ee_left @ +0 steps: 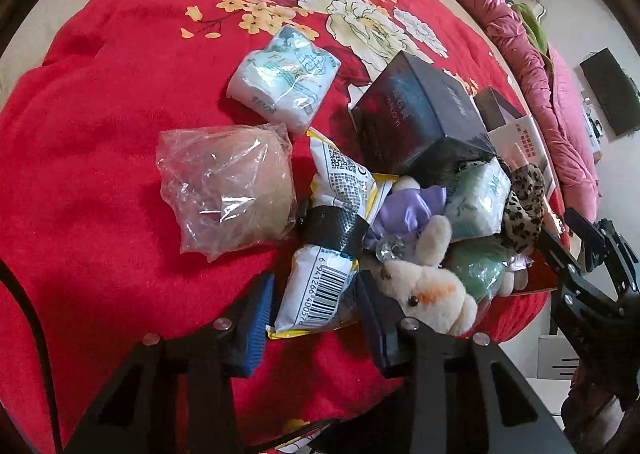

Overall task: Organize soft objects
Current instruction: 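Grasp the pink wrapped roll with the right gripper while the left gripper grasps the snack bag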

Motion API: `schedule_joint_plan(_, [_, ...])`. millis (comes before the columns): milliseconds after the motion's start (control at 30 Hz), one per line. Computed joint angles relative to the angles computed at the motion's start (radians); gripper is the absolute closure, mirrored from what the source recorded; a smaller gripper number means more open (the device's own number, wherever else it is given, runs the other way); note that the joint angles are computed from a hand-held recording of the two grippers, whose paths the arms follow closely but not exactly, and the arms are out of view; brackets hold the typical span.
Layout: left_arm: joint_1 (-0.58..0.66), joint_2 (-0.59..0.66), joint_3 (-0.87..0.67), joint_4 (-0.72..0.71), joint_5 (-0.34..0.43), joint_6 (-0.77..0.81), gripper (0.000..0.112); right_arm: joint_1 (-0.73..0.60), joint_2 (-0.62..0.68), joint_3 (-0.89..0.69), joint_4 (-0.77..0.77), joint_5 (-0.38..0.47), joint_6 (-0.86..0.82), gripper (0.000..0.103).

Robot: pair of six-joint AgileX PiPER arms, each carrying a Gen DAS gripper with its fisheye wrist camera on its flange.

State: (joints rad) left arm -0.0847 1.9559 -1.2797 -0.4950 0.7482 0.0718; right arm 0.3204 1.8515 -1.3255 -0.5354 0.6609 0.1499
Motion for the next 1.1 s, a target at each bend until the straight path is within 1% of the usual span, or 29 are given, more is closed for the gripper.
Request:
schedule_joint_plan(33, [-0.003, 0.004, -0.007, 0.007, 0.001, -0.006, 0.071, 0.006, 0.013, -0.007, -0.017, 0.005, 0.008, 0.054])
schedule_joint_plan(100, [-0.011, 0.006, -0.010, 0.021, -0.005, -0.022, 0.071, 0.022, 0.031, -0.012, -0.065, 0.007, 0.030, 0.058])
schedule_joint_plan(133, [-0.016, 0.007, -0.011, 0.029, -0.010, -0.029, 0.072, 0.023, 0.041, -0.019, -0.060, 0.010, 0.019, 0.063])
schedule_joint_plan(167, [-0.021, 0.010, -0.015, 0.033, -0.014, -0.038, 0.074, 0.022, 0.054, -0.029, -0.058, 0.017, 0.017, 0.071])
schedule_joint_plan(200, [-0.018, 0.010, -0.010, 0.010, -0.020, -0.023, 0.080, 0.021, 0.064, -0.038, -0.052, 0.025, 0.016, 0.077])
schedule_joint_plan(233, [-0.020, 0.011, -0.012, -0.003, -0.020, -0.018, 0.080, 0.015, 0.068, -0.042, -0.040, 0.026, 0.008, 0.084])
schedule_joint_plan(300, [-0.033, 0.010, -0.018, 0.027, -0.023, -0.050, 0.081, -0.003, 0.058, -0.036, 0.000, 0.009, -0.011, 0.085])
schedule_joint_plan(333, [-0.039, 0.007, -0.017, 0.034, -0.027, -0.052, 0.082, -0.020, 0.048, -0.037, 0.054, 0.005, -0.045, 0.086])
schedule_joint_plan(467, [-0.042, -0.016, 0.005, 0.019, -0.042, -0.043, 0.086, -0.106, 0.011, -0.050, 0.329, 0.003, -0.202, 0.088])
schedule_joint_plan(533, [-0.046, -0.030, 0.015, 0.025, -0.046, -0.046, 0.087, -0.158, -0.008, -0.057, 0.493, 0.019, -0.295, 0.088])
schedule_joint_plan(600, [-0.045, -0.049, 0.031, 0.025, -0.052, -0.049, 0.087, -0.201, -0.021, -0.062, 0.621, 0.036, -0.366, 0.088])
schedule_joint_plan(633, [-0.044, -0.064, 0.043, 0.018, -0.058, -0.050, 0.087, -0.212, -0.027, -0.062, 0.654, 0.044, -0.382, 0.088])
schedule_joint_plan(833, [-0.045, -0.140, 0.085, 0.024, -0.069, -0.051, 0.087, -0.236, -0.090, -0.018, 0.746, 0.045, -0.443, 0.088])
schedule_joint_plan(900, [-0.048, -0.163, 0.093, 0.040, -0.073, -0.066, 0.087, -0.231, -0.106, -0.006, 0.735, 0.035, -0.438, 0.088])
schedule_joint_plan(1100, [-0.050, -0.220, 0.102, 0.093, -0.067, -0.121, 0.087, -0.243, -0.154, 0.016, 0.782, 0.038, -0.473, 0.088])
